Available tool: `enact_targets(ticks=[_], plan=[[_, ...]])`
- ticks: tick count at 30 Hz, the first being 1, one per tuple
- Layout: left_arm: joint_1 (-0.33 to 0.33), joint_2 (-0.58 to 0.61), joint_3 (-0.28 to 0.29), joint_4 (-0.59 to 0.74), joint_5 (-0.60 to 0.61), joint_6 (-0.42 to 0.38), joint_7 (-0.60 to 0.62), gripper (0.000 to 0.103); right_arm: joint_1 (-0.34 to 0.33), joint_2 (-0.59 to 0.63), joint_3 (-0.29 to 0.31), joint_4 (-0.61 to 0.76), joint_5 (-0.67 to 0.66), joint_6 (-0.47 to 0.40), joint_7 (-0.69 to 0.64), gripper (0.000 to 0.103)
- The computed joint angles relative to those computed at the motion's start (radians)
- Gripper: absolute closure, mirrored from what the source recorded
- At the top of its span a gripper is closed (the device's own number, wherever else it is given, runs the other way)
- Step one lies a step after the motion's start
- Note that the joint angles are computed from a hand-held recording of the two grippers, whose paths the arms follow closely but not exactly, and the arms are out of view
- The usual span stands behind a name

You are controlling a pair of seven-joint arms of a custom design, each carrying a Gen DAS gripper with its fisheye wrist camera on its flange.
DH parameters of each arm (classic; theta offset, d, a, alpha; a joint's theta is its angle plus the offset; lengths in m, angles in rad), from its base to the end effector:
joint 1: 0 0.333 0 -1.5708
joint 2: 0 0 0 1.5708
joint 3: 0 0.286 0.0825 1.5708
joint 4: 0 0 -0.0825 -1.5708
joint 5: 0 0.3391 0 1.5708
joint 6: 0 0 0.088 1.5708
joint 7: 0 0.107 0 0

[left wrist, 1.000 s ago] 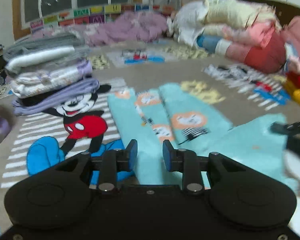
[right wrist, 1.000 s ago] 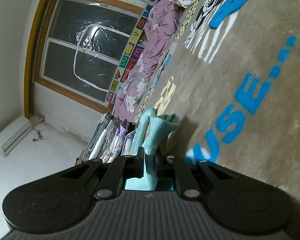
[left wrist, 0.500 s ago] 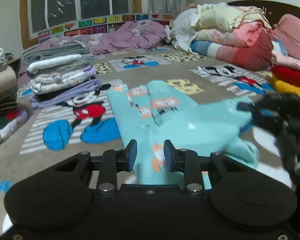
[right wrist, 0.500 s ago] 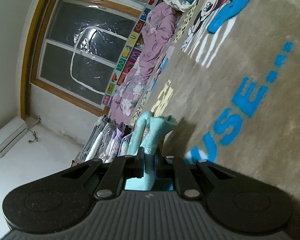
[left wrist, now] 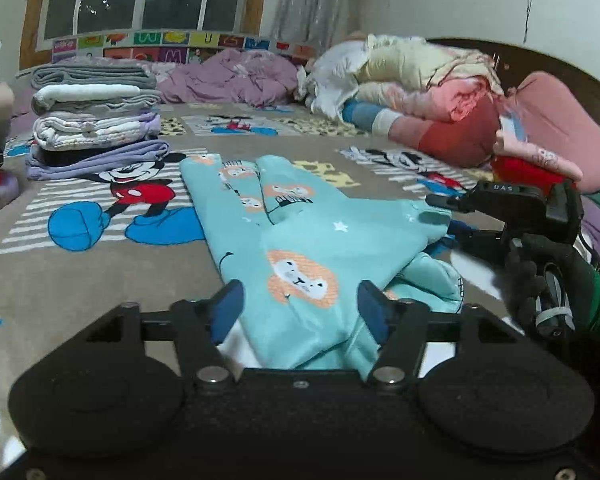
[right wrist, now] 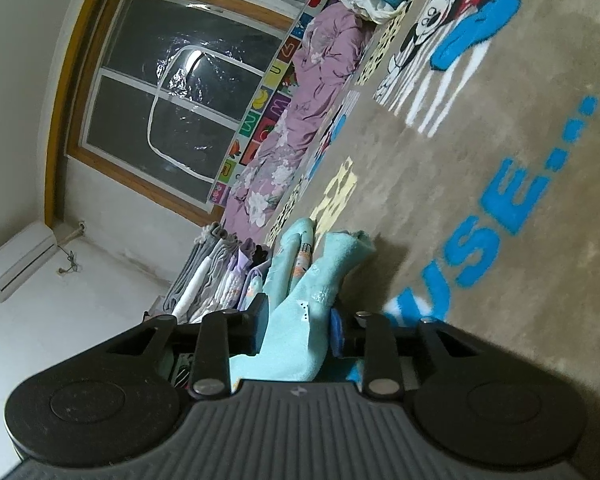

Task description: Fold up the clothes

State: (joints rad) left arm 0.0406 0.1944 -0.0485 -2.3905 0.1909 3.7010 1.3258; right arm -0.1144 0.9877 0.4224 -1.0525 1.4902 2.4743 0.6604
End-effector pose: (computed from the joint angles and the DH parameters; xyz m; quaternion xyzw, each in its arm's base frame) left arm 0.5180 -0.0281 0.3845 -0.6063 0.5949 -0.4195 0.3201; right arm 0.7424 0.1004 0.3118 -0.4729 0.5872 0.1587 0.6375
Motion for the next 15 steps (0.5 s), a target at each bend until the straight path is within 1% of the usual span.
enact_targets(ticks=[2,3,5,6,7,10,13,15], plan=[[0.044,0.024,-0.020,0.011,0.111,0.021,-0.061,0.039,0.010,-0.007,-0.009,0.000,-0.013,0.016,0.016,0.076],[0.044,0.027,-0.021,0.015,0.140,0.016,-0.053,0.039,0.015,-0.012,-0.012,-0.001,-0.021,0.024,0.024,0.086],[0.026,0.034,-0.012,0.024,0.162,0.014,0.007,0.039,0.024,-0.031,-0.018,-0.017,-0.035,0.043,0.029,0.094],[0.031,0.039,-0.014,0.028,0.191,0.017,0.016,0.039,0.026,-0.047,-0.019,-0.033,-0.039,0.054,0.032,0.095],[0.056,0.047,-0.024,0.038,0.246,0.021,-0.010,0.039,0.033,-0.064,-0.023,-0.046,-0.044,0.070,0.038,0.095],[0.108,0.077,-0.039,0.074,0.351,0.029,-0.083,0.039,0.052,-0.111,-0.033,-0.075,-0.054,0.110,0.054,0.096],[0.144,0.095,-0.046,0.097,0.428,0.044,-0.153,0.039,0.088,-0.134,-0.058,-0.054,-0.103,0.139,0.114,0.096],[0.176,0.094,-0.054,0.112,0.514,0.033,-0.217,0.039,0.117,-0.132,-0.076,-0.014,-0.158,0.149,0.181,0.096]])
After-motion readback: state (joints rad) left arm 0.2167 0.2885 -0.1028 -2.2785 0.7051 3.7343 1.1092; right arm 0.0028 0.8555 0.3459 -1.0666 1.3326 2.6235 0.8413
